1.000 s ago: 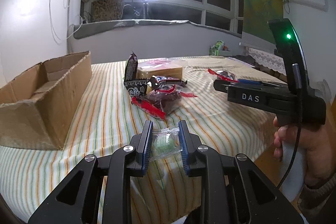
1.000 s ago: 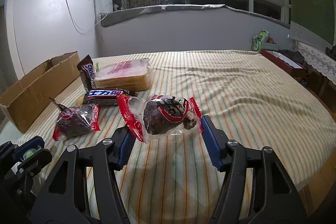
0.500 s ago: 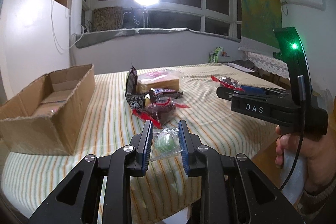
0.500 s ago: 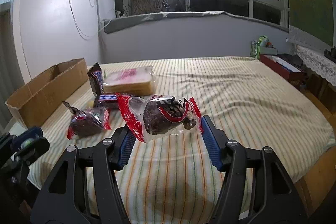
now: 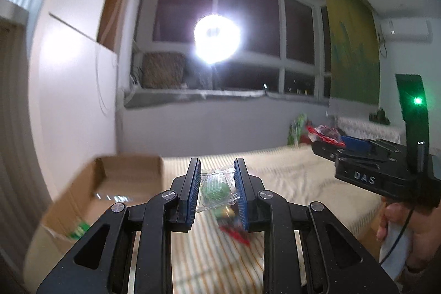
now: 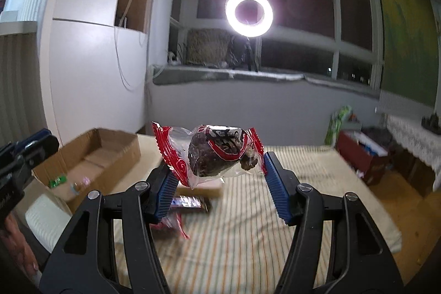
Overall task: Organize snacks
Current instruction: 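Carry the clear bag and red-wrapped cake with both tools over the box, then open both grippers to release the clear bag and red cake into the box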
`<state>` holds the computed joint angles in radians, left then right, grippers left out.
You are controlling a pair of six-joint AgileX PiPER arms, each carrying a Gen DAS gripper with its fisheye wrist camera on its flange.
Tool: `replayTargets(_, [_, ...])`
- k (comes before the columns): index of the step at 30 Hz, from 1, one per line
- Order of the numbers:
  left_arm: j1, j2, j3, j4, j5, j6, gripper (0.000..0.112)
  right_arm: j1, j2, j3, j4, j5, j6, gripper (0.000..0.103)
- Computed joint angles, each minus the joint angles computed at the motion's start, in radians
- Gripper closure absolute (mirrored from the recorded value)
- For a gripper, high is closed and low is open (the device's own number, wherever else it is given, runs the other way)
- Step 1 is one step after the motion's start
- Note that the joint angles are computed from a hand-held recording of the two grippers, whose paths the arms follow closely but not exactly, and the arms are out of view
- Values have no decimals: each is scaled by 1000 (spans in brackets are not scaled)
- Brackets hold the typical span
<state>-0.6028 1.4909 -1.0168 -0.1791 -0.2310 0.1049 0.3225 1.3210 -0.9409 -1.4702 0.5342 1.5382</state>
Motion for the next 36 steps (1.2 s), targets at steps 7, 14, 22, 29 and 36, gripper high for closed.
replayTargets(7, [101, -43, 13, 262, -23, -279, 90, 94, 99, -150, 76, 58, -125, 41])
replayTargets(14, [206, -51, 56, 429, -72, -468, 90, 167, 220, -262, 138, 69, -204, 41])
replayTargets(22, [360, -83, 130, 453, -84, -513, 90, 226, 394, -440, 246, -5, -337, 41])
replayTargets(29, [449, -102, 130, 359, -62, -436, 90, 250, 486, -554, 310, -75, -418, 41])
replayTargets(36, [406, -54, 51, 343, -65, -396, 90, 247, 522, -570, 354, -100, -451, 40])
